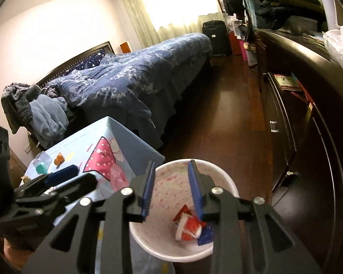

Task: Collect trash
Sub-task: 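Carry the cup and tube to the wastebasket and release both, then return to the table and grasp the white box with the left tool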

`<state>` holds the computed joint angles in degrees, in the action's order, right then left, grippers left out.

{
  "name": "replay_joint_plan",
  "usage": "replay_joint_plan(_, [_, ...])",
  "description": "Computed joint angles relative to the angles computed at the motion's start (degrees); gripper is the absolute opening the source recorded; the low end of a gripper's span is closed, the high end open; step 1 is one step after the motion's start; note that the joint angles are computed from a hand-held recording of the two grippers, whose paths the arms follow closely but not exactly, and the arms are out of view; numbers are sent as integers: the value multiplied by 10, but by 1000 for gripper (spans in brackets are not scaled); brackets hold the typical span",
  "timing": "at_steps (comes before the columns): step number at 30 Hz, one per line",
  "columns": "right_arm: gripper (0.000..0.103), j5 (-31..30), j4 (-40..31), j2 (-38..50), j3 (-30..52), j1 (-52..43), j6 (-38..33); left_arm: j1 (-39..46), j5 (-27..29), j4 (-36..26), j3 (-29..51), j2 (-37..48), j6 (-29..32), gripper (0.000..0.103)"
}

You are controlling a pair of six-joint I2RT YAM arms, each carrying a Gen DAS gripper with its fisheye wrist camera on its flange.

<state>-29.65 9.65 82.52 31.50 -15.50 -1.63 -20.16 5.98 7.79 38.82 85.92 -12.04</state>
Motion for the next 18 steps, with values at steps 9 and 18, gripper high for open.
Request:
replay_joint_plan(9, [75, 37, -16, -112, -57, 107, 12, 65, -180, -74, -98, -176, 29, 99])
replay_joint_plan(18, [86, 206, -16, -150, -71, 408, 27, 322, -107, -143, -191, -353, 144, 99])
